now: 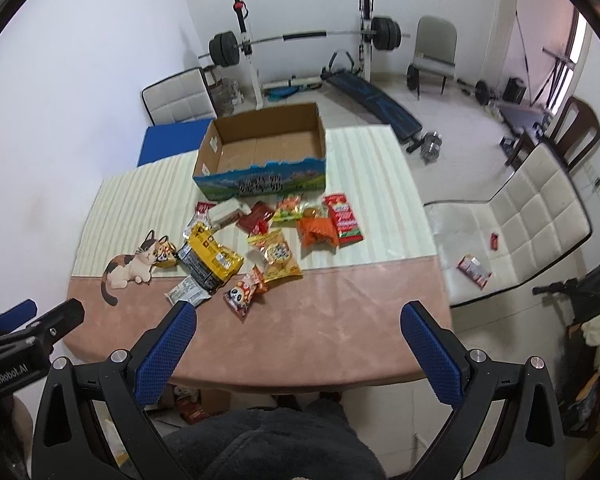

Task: Organize snacks
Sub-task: 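Grasp the yellow-black noodle bag with the left tool while the right grasps the yellow egg-cake bag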

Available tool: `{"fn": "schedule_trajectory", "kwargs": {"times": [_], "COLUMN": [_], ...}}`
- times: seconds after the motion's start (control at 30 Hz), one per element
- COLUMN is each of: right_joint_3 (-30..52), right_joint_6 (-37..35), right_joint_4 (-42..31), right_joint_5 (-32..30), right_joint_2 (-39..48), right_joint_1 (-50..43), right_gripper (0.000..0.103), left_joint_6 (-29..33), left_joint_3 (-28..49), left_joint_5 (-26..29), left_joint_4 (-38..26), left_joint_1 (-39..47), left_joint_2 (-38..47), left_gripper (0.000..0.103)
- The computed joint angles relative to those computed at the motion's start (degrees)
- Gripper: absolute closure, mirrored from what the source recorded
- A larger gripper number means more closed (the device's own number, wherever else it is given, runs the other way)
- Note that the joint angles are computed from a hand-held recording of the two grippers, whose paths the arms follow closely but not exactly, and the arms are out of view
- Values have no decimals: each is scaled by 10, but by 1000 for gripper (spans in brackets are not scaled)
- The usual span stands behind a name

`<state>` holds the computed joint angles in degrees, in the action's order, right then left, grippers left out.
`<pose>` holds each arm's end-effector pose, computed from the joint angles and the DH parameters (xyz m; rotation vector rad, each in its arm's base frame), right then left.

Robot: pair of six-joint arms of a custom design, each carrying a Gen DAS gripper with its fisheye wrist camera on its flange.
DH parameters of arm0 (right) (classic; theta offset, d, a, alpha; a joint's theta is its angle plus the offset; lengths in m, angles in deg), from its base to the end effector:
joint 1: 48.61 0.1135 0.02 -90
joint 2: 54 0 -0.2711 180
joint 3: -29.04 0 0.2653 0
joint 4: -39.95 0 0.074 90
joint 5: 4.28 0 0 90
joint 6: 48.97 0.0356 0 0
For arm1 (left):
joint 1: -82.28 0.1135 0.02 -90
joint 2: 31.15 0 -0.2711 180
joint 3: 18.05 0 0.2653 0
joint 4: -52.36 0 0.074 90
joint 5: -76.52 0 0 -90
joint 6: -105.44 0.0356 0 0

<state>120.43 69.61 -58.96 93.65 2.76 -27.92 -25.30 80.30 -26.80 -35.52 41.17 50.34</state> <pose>0.1300 0.0438 0.3926 0.2263 2.6666 0.0860 0.2082 -0.1708 0.3558 -0.0446 2.7406 -0.0583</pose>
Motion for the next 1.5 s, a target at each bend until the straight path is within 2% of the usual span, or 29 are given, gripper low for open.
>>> {"fn": "schedule_trajectory", "kwargs": {"times": [0.1, 0.27, 0.43, 0.57, 0.8, 1.13, 1.3, 1.37, 1.47, 1.5], "right_joint_3": [-69, -159, -183, -171, -99, 61, 121, 139, 144, 140], "right_joint_6": [-33, -48, -38, -44, -79, -155, -175, -176, -183, -183], "right_joint_4": [67, 202, 304, 371, 415, 401, 387, 379, 378, 380], "right_joint_5": [-51, -83, -85, -94, -106, -121, -133, -146, -152, -154], "right_joint_2": [25, 117, 252, 364, 535, 754, 818, 838, 852, 854], "right_joint_1": [-46, -68, -59, -62, -79, -90, -97, -101, -103, -107], "right_gripper": [0, 0, 0, 0, 0, 0, 0, 0, 0, 3], "left_joint_6": [21, 56, 77, 86, 82, 2, -13, -6, 10, 17], "left_joint_3": [-47, -113, -137, -107, 23, 295, 453, 505, 545, 553], "left_joint_5": [40, 133, 236, 288, 358, 417, 373, 349, 308, 296], "left_joint_4": [40, 117, 208, 239, 237, 166, 80, 49, 31, 26], "left_joint_1": [58, 168, 254, 294, 326, 334, 319, 311, 295, 291], "left_joint_2": [8, 71, 173, 269, 455, 712, 818, 848, 865, 867], "left_gripper": [0, 0, 0, 0, 0, 0, 0, 7, 12, 13]}}
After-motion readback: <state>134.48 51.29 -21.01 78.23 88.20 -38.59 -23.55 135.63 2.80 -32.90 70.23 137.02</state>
